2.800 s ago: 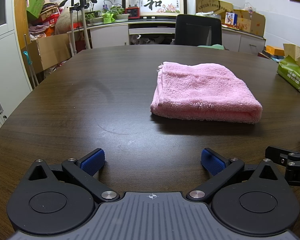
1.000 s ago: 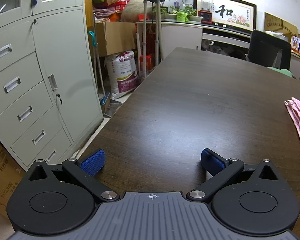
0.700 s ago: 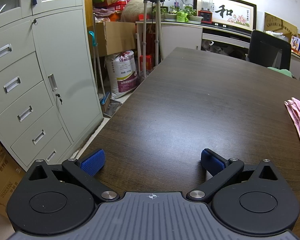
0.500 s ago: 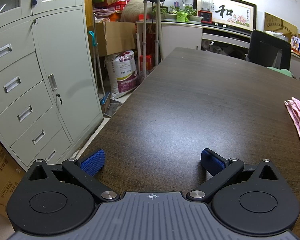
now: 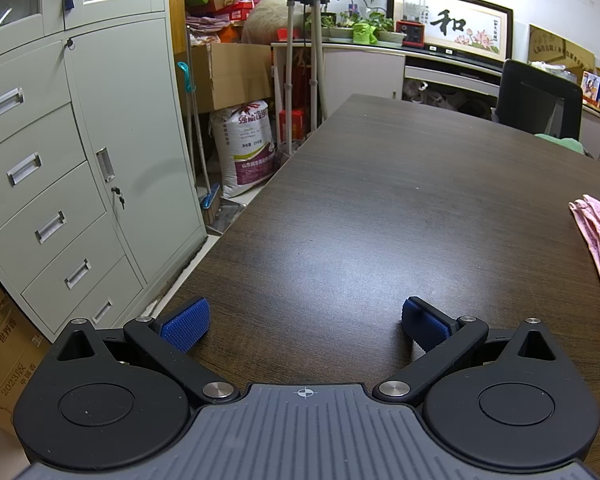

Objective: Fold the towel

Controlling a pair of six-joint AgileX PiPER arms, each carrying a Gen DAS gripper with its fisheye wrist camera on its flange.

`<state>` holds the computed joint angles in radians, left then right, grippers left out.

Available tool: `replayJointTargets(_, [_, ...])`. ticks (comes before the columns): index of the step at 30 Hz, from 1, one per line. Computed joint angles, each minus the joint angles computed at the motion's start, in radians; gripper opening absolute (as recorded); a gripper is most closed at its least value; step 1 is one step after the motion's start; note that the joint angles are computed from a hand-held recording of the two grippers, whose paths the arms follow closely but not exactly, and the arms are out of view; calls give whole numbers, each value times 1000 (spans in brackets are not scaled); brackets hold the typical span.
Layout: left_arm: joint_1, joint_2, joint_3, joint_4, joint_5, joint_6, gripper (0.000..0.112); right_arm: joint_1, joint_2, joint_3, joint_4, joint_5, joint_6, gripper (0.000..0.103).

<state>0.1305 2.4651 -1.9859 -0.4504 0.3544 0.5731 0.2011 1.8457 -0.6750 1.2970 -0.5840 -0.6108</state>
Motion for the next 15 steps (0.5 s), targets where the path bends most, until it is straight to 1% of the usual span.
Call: replayJointTargets(15, [0,-1,5,-3,-4,6,103,1,0,-1,4,-2,-5,103])
